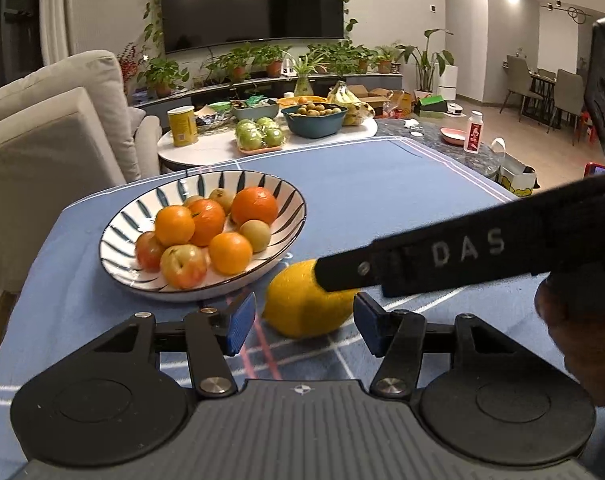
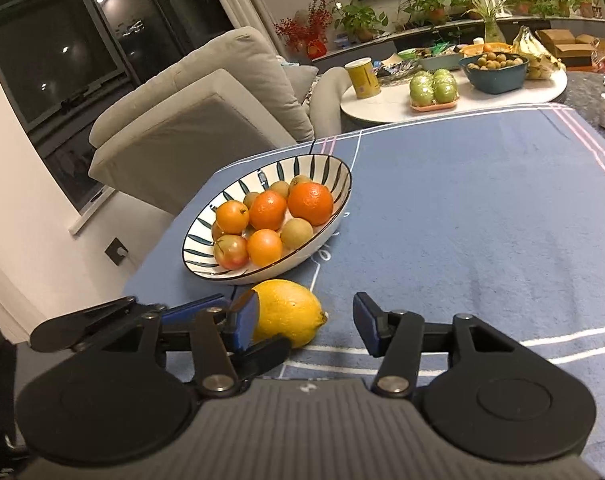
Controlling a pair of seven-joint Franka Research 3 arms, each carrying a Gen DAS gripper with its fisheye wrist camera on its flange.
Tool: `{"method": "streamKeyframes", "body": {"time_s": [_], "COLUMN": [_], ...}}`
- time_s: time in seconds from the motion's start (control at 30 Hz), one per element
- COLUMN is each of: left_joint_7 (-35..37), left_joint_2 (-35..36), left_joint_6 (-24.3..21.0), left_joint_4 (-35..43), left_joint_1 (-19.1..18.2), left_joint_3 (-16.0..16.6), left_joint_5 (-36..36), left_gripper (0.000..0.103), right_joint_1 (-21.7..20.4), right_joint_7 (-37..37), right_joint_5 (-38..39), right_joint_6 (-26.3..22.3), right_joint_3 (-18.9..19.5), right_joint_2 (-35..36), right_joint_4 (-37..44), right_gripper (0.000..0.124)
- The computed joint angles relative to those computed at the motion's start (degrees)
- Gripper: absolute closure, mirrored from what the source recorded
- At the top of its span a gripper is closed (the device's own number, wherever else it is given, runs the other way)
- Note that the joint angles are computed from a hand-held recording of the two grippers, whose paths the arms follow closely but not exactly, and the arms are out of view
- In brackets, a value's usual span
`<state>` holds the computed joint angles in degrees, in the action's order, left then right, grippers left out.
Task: Organize fruits
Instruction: 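Close the right tool around the yellow grapefruit, then lift the grapefruit with the right tool and carry it over the bowl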
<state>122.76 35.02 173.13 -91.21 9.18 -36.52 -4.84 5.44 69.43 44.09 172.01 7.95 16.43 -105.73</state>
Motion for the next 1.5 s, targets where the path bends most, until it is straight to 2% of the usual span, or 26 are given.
{"method": "streamKeyframes", "body": {"time_s": [0.1, 0.2, 0.53, 0.87, 1.1, 1.3, 1.5], "left_joint_7": [0.6, 2.1, 1.5, 0.4, -3.8, -7.1, -9.4], "left_joint_2": [1.4, 2.1, 1.2, -1.5, -2.0, -0.6, 1.1], "left_joint_6": [-1.9, -2.7, -1.2, 4.0, 6.0, 6.0, 4.2], "left_joint_4": [1.9, 2.5, 1.9, -2.4, -2.9, 0.0, 4.1], "left_joint_1": [-0.1, 0.1, -1.2, 4.5, 6.1, 5.1, 2.1], "left_joint_3": [-0.5, -1.1, 0.5, -5.1, -6.1, -4.9, -1.6], "left_joint_5": [-0.3, -1.3, -2.8, -1.2, 2.4, 5.9, 7.3], "left_gripper": [0.051, 0.051, 0.053, 0.053, 0.053, 0.053, 0.052], "right_joint_1": [-1.5, -1.5, -0.5, -0.5, 0.6, 0.2, -0.2], "right_joint_7": [-2.4, -3.2, -7.0, -12.1, -12.8, -13.3, -12.2], "right_joint_5": [2.8, 4.3, 4.9, 9.6, 7.8, 6.9, 4.9], "right_joint_6": [-2.5, -4.2, -2.2, 0.1, 0.3, -0.4, -1.4], "right_joint_3": [1.4, 1.1, 1.0, 2.6, 2.0, 2.3, 2.3], "right_joint_2": [0.6, 1.4, 1.7, 0.0, 0.6, 2.4, 4.9], "right_joint_4": [1.1, 2.1, 2.1, 2.5, 4.4, 7.7, 10.7], "right_gripper": [0.057, 0.057, 0.058, 0.058, 0.058, 0.058, 0.058]}}
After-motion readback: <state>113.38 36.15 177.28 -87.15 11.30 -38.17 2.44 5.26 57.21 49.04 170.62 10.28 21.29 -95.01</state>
